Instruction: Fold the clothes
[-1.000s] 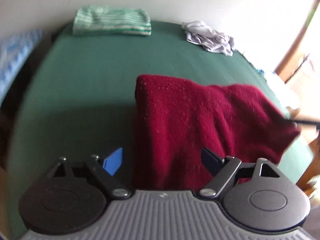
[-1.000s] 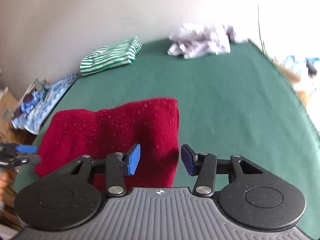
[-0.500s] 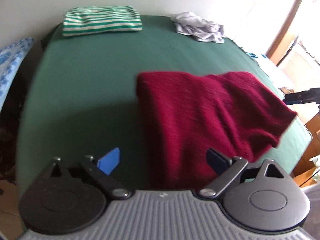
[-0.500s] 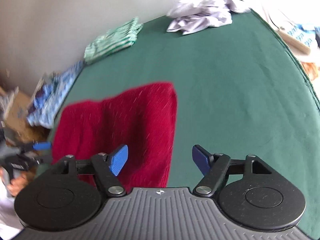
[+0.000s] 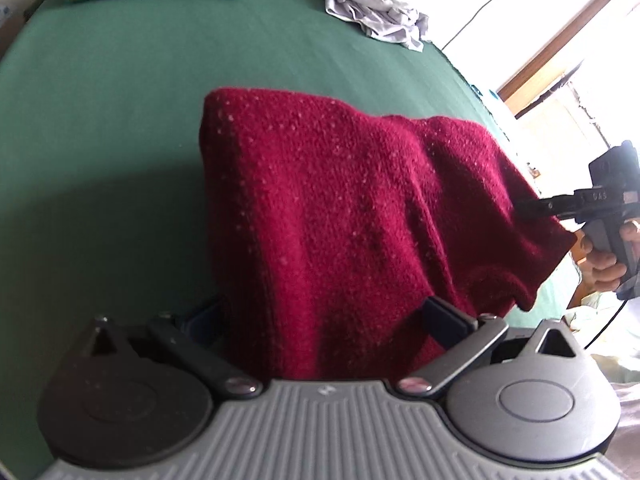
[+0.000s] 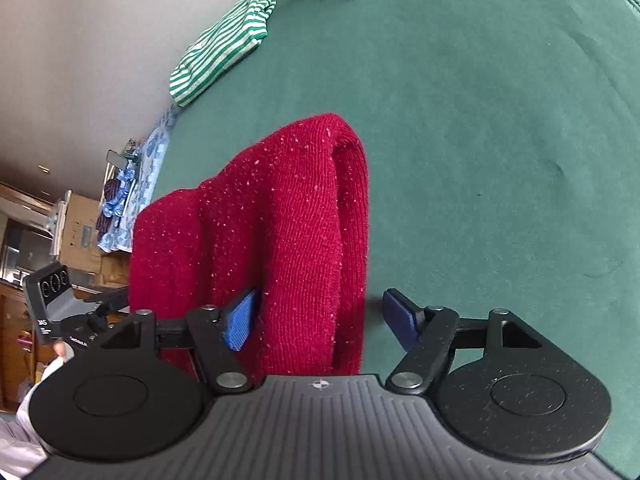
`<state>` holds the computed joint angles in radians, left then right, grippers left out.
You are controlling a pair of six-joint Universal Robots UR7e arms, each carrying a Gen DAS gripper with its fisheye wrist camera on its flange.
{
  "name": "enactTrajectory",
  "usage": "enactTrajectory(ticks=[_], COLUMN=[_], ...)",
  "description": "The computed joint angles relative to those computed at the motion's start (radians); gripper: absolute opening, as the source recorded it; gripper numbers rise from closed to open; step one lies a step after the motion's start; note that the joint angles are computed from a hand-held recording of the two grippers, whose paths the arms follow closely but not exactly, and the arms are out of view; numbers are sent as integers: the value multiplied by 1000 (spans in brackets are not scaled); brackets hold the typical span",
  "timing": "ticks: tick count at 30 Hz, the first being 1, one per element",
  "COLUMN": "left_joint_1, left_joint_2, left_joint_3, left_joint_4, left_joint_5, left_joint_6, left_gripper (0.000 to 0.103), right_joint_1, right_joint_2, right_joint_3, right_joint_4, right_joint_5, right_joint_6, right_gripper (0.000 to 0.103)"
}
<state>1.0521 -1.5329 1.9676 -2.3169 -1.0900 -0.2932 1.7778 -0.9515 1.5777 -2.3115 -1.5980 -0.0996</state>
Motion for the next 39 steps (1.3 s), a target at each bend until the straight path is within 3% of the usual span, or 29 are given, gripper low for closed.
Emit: enactTrajectory(ticks=[4,10,15,23,27,28,30,32,36,39], left_joint_1=[-8,-36,-38,-42,-54,-60,-66,-69,-87,-137], left_joint_2=[10,41,3,9,17,14,-7,-12,4,43], left_joint_3=[4,22,113,110,108,108,122,151,183,171], left_joint_4=[-22,-84,-248,-268,-250,-232,-227,-294,-401,-332], left_joint_5=[5,92,97,115,132,132,111,111,161,273], left_joint_6=[2,4,48,-35,-18,-23,-50,-84,-180,-177], left_gripper=[102,102,102,102,102,102,102,102,102,102], right_joint_1=[-1,6,19,-56,-51,-45,-41,-51,-70,-55], right_joint_2=[5,36,26,26,37,37,28,19,40,57], right_joint_3=[-7,5,36,30,27,26,20,20,-9,-14], right_joint_4=[17,-22,-59,-42,-48,-42,3,41,66,55], right_joint_5=[11,71,51,213,226,215,186,196,237,235], right_joint_6=[-9,-61,-134,54,0,-16,-31,-23,27,-14], right_gripper=[71,76,78,78,77,74,57,51,48,49])
